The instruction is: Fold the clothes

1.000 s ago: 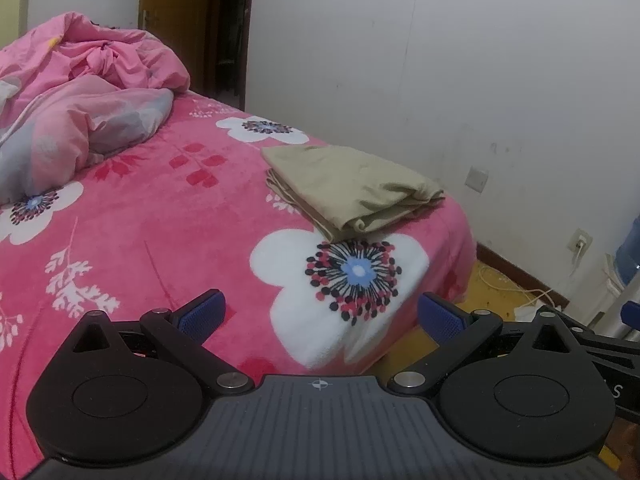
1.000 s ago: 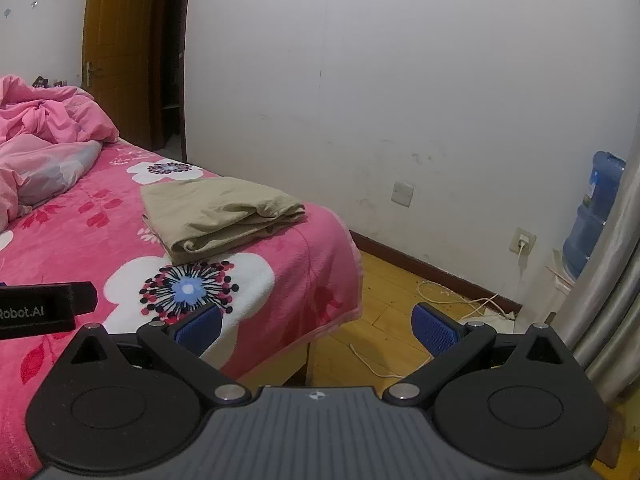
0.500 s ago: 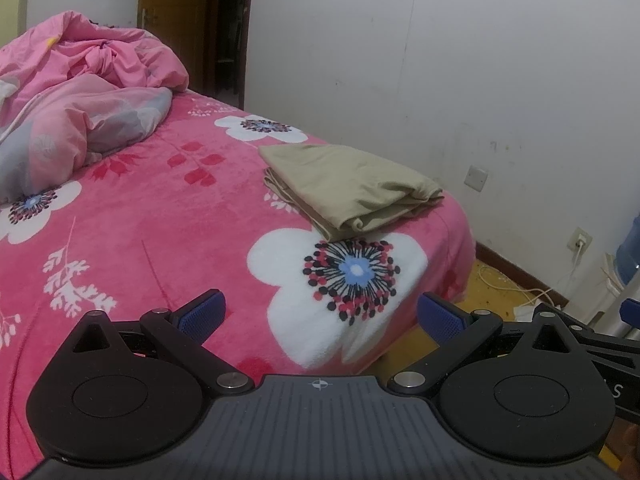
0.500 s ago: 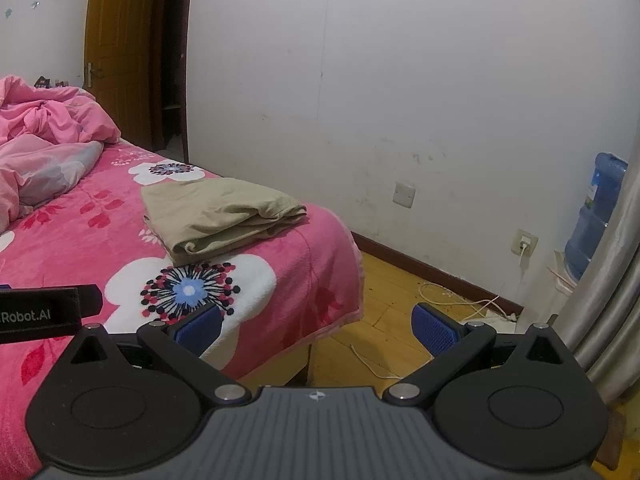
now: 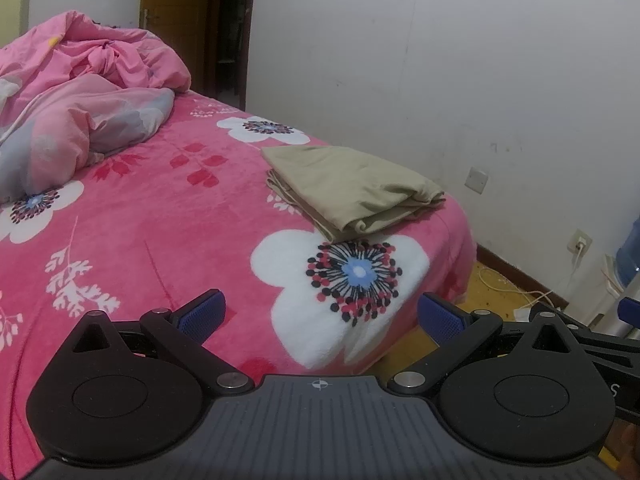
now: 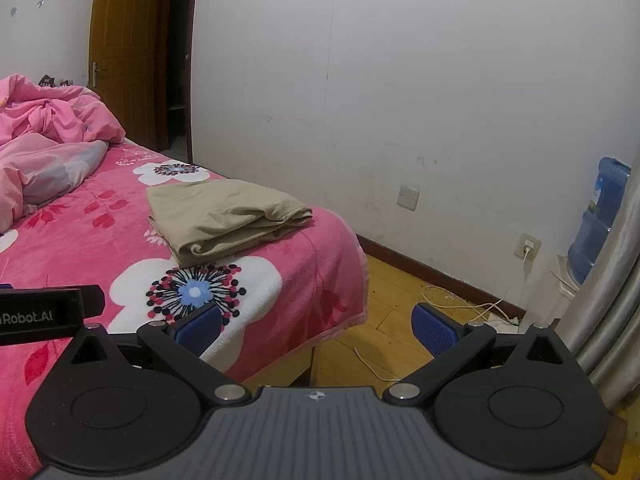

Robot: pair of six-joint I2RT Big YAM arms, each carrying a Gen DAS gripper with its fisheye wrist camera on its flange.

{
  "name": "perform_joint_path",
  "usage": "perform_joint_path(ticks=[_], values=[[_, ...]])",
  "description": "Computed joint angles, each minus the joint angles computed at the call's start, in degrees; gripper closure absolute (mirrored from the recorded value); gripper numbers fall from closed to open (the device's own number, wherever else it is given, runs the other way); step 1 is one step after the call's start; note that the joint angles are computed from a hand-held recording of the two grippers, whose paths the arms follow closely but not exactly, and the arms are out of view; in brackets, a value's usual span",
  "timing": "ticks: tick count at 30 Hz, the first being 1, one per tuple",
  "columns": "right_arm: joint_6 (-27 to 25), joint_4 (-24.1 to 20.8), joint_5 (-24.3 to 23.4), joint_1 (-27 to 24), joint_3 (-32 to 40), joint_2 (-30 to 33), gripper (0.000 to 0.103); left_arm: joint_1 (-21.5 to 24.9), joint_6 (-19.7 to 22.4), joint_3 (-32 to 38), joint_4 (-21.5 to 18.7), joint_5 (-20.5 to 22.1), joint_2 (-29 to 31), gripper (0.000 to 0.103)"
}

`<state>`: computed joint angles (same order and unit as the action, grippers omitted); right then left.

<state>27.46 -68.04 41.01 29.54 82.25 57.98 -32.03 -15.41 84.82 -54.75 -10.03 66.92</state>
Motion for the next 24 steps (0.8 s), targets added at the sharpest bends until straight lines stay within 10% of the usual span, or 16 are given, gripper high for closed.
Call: perform_joint_path(ticks=[24], values=[[0.3,-0.4,0.4,0.3,0.5,0.6,0.000,0.4,0.0,-0.3,-0.3,0.5,-0.3,0.000]])
